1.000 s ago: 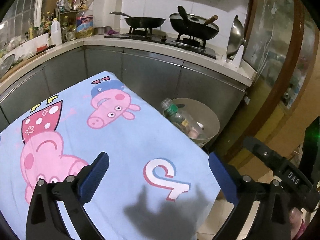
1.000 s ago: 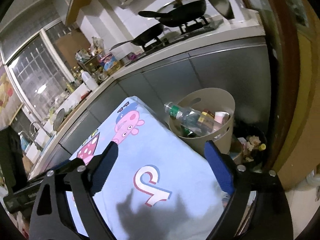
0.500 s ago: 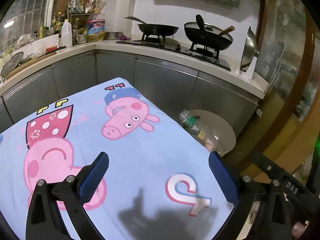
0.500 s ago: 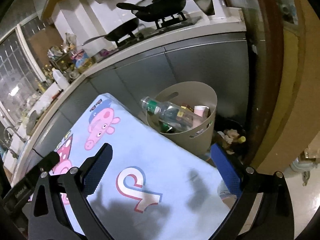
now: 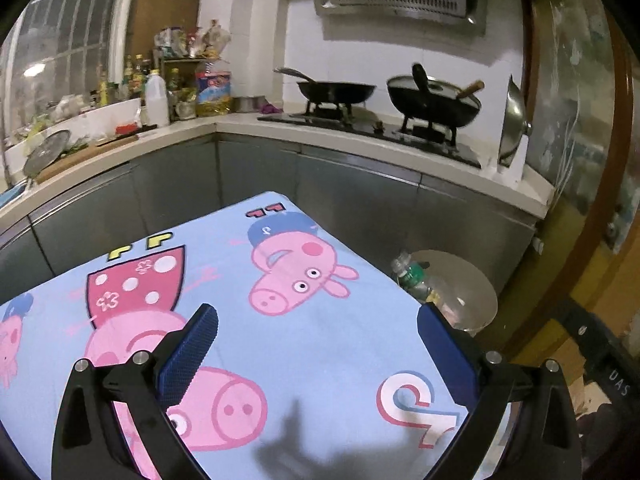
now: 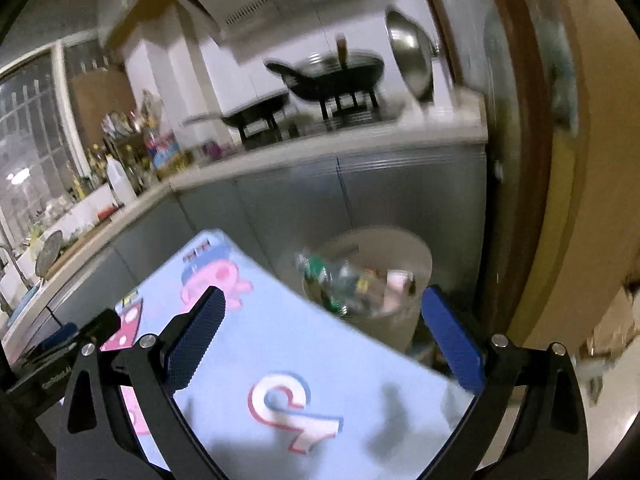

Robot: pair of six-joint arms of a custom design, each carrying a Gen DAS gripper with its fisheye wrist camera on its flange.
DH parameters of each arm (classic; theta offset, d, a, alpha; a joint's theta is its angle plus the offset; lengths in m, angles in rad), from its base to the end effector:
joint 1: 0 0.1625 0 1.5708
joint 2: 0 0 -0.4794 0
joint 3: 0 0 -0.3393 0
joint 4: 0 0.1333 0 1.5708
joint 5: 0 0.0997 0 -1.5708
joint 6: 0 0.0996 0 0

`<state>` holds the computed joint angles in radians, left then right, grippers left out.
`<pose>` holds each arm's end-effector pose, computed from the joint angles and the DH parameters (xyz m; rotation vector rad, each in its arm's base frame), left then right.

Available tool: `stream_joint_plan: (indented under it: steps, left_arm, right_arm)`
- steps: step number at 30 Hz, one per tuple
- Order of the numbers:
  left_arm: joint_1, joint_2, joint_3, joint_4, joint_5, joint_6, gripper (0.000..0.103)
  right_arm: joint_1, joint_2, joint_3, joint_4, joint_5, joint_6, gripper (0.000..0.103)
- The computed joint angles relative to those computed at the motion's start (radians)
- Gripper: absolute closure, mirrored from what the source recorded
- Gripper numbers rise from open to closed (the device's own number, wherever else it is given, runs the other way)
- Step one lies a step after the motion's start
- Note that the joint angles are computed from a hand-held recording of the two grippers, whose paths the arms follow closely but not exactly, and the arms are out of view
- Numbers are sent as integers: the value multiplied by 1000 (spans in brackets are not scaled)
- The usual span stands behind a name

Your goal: Collect trash

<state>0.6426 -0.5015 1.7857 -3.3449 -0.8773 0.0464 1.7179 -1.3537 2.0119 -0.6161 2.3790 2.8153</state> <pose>-0.3945 -0.5414 0.0468 0.9902 2.3604 -0.9694 0.1246 -0.4225 0.3206 -0.2835 -1.8457 1.5838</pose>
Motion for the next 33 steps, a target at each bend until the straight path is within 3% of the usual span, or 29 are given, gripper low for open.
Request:
stream_joint_plan:
  steps: [3,9,15,17,21,28,33]
  left_arm:
    - [-21,-16,47,-73,44,1,4]
    - [-50,-30,93,-115,119,2,4]
    - [-64,-8,95,-176,244,74,4]
    - [-60,-15,95,-166,243,64,4]
    - [-48,-56,89,-76,159,-2,4]
    - [-83,-48,80,-79,170,10,4]
    - [-104,-36,65,-57,211,36,4]
  right_arm:
    - [14,-17,42,-77,-34,-39,5]
    - [20,-10,58,-69,-77,-45,5]
    - [21,9,59,-87,-111,-38,5]
    - [23,11,59,-92,-122,-39,5]
    - [31,-15,81,-127,-139,-50,5]
    - [36,-87,164,-240,-157,-85,5]
    - [31,-112,174,-233,-165,-75,5]
